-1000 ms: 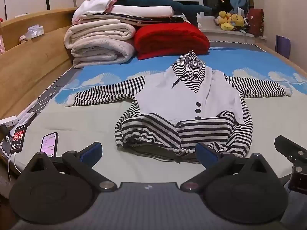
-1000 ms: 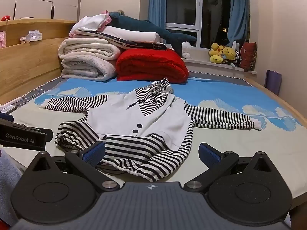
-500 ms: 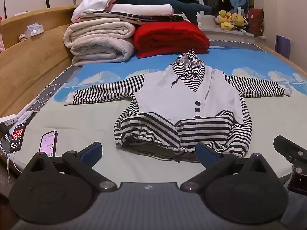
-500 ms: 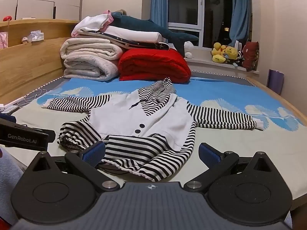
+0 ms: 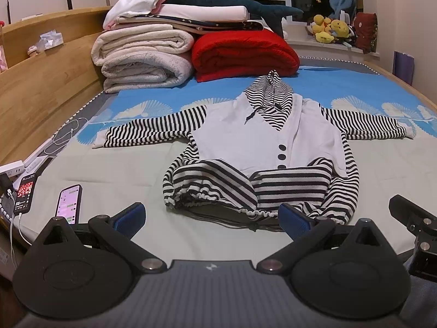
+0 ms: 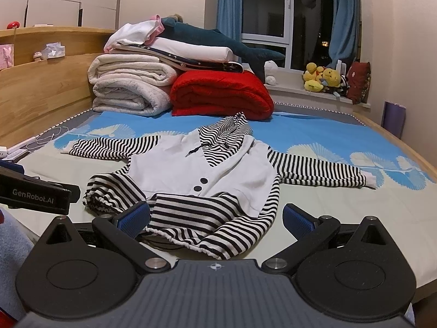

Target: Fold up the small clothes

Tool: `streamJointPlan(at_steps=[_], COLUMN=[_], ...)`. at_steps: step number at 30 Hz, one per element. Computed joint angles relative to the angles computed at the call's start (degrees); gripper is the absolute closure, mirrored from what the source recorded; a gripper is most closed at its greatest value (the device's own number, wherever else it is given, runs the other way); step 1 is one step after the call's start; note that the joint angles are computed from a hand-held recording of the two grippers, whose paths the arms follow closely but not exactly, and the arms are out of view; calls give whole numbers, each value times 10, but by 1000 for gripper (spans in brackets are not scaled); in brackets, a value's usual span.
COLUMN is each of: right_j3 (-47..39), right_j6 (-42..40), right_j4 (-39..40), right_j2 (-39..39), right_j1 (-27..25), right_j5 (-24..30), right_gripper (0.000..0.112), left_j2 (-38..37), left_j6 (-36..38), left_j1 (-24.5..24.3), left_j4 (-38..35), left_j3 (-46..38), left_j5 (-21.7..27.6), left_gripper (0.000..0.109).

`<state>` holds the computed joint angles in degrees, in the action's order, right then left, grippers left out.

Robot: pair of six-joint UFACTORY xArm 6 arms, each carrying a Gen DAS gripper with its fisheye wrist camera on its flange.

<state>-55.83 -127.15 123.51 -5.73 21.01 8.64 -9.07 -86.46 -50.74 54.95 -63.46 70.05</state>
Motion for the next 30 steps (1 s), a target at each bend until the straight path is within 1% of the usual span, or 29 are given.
streamJointPlan(at_steps=[4, 30], right_j3=[0, 3], right_j6=[-7, 2], right_j4=[8, 1], right_j2=[0, -2], right_j1=[0, 2], right_j5=[0, -2], right_gripper=[10, 10], left_j2=[0, -1], left_j6=[0, 0], left_j1=[0, -1], left_j4=[-1, -1], left_j3=[0, 0], left_j5=[0, 0], left_gripper=[6, 6])
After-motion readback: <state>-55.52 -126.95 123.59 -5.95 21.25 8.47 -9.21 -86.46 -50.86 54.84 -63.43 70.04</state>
